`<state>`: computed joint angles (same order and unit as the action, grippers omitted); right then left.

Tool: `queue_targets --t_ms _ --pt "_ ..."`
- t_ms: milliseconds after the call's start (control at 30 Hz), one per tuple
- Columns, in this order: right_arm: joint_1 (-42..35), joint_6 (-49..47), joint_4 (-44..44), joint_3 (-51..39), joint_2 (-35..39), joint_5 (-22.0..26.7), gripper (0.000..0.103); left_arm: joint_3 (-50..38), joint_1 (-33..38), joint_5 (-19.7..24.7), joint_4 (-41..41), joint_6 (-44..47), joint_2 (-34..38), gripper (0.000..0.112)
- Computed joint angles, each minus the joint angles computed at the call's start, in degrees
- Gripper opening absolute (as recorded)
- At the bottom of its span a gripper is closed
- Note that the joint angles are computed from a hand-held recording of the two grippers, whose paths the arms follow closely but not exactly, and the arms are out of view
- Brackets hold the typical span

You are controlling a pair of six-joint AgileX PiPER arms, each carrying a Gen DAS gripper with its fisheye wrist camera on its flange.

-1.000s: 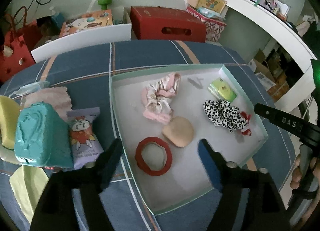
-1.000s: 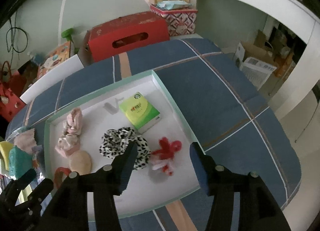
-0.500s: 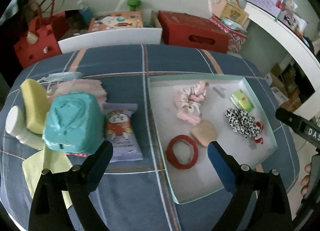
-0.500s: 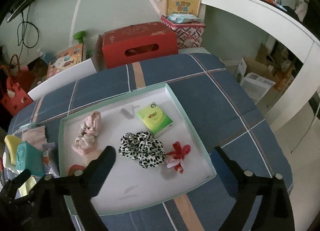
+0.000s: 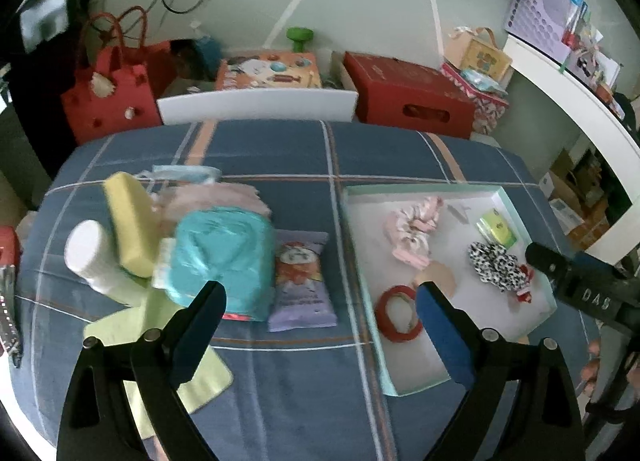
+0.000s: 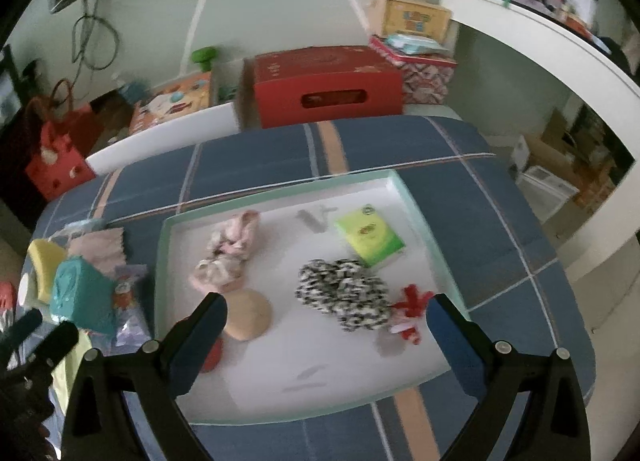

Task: Organize soft objects
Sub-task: 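Open both tools to drop the ring and plush toy into the tray, then reach the left tool to the yellow-green sponge while the right tool reaches the purple snack bag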

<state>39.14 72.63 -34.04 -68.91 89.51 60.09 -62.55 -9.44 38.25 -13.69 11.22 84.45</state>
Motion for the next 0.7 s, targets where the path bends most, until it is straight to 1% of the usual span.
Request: queue_targets --t_ms 200,333,533,700 --pt "2.74 -3.61 1.87 -4.49 4.78 -2.8 0.101 -0.74 7.54 1.07 -3.14 3.98 -0.58 0.096" --pt "4.52 -6.19 3.08 -7.74 8.14 -3.54 0.101 -1.16 12.21 0.69 -1.75 3.12 0.15 0.096" --pt "6.56 -8.47 4.23 -11.89 12.17 -4.13 0.101 -2.08 20.16 0.91 -2.02 3.48 2.46 0.096" --pt "7.27 -10.76 6.53 -15.57 15.46 -5.46 0.101 -2.89 24.7 0.19 1.77 0.45 4.25 0.096"
